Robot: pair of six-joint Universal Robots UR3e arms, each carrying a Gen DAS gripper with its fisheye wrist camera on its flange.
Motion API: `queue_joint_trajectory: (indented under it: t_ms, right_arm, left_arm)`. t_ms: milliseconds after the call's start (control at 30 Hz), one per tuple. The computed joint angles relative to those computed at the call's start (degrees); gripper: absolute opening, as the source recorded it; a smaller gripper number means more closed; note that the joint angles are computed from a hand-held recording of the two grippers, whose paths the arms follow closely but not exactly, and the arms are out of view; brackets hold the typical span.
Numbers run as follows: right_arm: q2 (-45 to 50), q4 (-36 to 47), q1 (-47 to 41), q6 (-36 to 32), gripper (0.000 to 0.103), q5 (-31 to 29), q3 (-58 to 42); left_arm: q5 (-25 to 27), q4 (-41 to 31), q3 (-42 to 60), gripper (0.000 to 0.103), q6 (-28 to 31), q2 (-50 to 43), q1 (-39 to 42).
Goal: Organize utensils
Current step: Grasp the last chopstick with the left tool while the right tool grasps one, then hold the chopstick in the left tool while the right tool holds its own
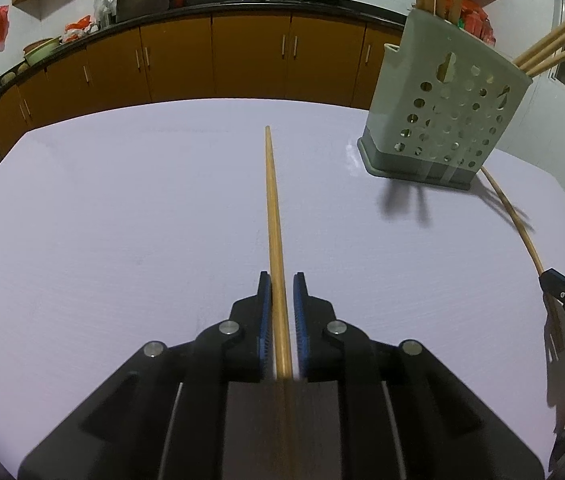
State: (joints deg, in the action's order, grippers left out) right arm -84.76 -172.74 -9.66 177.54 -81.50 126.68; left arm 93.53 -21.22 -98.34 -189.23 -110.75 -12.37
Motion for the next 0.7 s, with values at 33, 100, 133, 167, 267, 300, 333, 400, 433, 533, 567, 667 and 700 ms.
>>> queue_joint_trajectory:
  t_ms: [33,100,133,167,267,300,333,400,433,533,567,667,700]
  right_arm:
    - [0.00,-0.02,-0.02,0.03,0.009,0.05,0.03]
    - [0.01,-0.06,0.22,0.03,0.009,-0.33,0.03]
    - [-0.44,0.13,0.29,0.00,0.009,-0.51,0.26]
    - [-0.39,0.13,0.45,0.04,0.009,-0.72,0.19]
    - [-0.16,0.13,0.62,0.13,0.009,-0.90,-0.04]
    - [-0.16,0.13,0.62,0.13,0.009,-0.90,-0.04]
    - [-0.15,0.13,0.61,0.11,0.009,-0.91,-0.04]
    - [-0.09,0.16,0.65,0.08,0.009,-1.01,-0.13]
    - [-0.07,0.19,0.72,0.11,0.009,-1.11,-0.18]
    - [-0.19,0.24,0.63,0.05,0.009,-1.04,-0.11]
    - [-0.19,0.24,0.63,0.05,0.009,-1.04,-0.11]
    - [-0.23,0.24,0.62,0.06,0.009,-1.02,-0.07]
    - [-0.23,0.24,0.62,0.06,0.009,-1.02,-0.07]
  left_arm:
    - [-0.03,0.08,-0.04,0.013,-0.09,-0.02,-0.04]
    - [-0.24,0.35,-0.03,0.013,-0.36,-0.25,-0.07]
    - [-0.39,0.43,-0.15,0.014,-0.43,-0.18,-0.01]
    - [-0.54,0.47,-0.19,0.014,-0.47,-0.16,0.06]
    - [-0.53,0.54,-0.42,0.014,-0.52,0.03,0.04]
    - [-0.53,0.52,-0.47,0.014,-0.43,0.09,0.09]
    - [-0.57,0.53,-0.52,0.014,-0.39,0.13,0.13]
    - [-0.51,0.56,-0.82,0.014,-0.33,0.39,0.15]
    - [-0.51,0.56,-0.82,0.014,-0.33,0.39,0.15]
    - [-0.44,0.55,-0.72,0.016,-0.30,0.31,-0.04]
    - [-0.33,0.56,-0.67,0.017,-0.23,0.23,-0.17]
    - [0.01,0.40,-0.46,0.018,0.03,0.11,-0.45]
    - [0.12,0.37,-0.41,0.018,0.06,0.08,-0.53]
